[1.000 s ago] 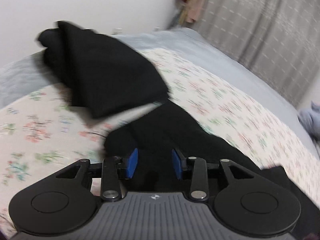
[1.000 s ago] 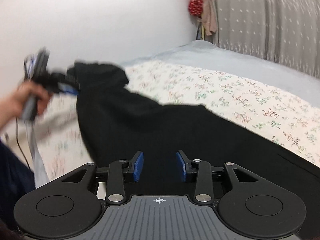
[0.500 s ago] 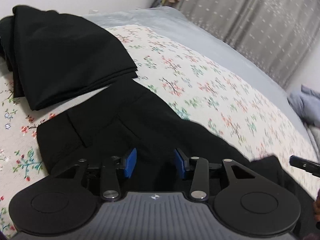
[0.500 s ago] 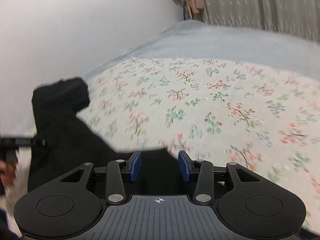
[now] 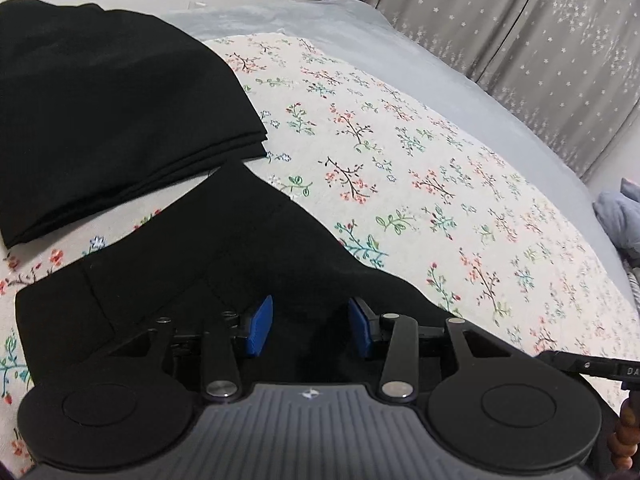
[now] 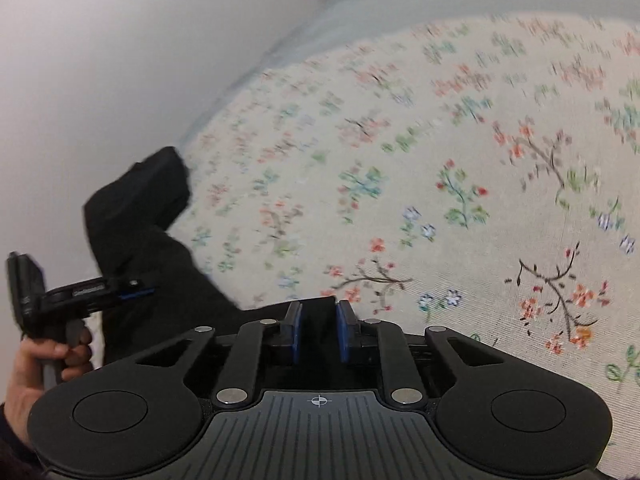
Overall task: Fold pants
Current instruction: 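Open both grippers and release the folded trousers onto the sheet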
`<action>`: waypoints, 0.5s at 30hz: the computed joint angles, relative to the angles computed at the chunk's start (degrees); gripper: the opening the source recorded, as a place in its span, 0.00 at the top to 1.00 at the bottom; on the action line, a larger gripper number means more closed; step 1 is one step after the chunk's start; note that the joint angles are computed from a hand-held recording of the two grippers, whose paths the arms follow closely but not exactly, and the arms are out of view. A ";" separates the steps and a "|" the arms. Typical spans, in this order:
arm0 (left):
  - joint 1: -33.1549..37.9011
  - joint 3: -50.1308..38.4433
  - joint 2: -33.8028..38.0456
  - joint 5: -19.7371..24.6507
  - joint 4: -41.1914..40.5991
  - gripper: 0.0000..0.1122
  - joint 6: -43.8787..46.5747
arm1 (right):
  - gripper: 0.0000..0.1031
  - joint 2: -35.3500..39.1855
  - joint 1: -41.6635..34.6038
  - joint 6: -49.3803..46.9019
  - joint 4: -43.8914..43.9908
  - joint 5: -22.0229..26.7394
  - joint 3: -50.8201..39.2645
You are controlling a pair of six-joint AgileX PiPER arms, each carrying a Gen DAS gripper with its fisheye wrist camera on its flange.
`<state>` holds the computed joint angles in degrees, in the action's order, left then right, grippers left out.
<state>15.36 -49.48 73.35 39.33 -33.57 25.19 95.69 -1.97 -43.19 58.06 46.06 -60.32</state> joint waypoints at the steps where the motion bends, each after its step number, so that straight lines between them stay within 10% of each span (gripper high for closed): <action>1: -0.43 0.12 -0.01 -0.55 0.59 0.51 -0.83 | 0.83 0.55 0.17 -0.16 1.04 -0.48 0.16; 5: -2.55 0.60 -0.31 -3.60 5.30 0.61 -5.67 | 0.97 -2.74 2.23 -9.43 9.78 -7.07 4.91; 7: -4.89 0.97 -0.87 -6.02 13.43 0.85 -13.91 | 0.98 -6.20 3.13 -14.60 15.08 -10.79 8.12; 15: -5.92 1.01 -0.95 -6.89 19.69 0.90 -22.45 | 0.98 -13.17 7.80 -23.67 22.51 -22.82 13.44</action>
<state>9.44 -48.47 72.40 32.44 -13.87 2.73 82.52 5.83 -66.86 80.58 23.24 -46.88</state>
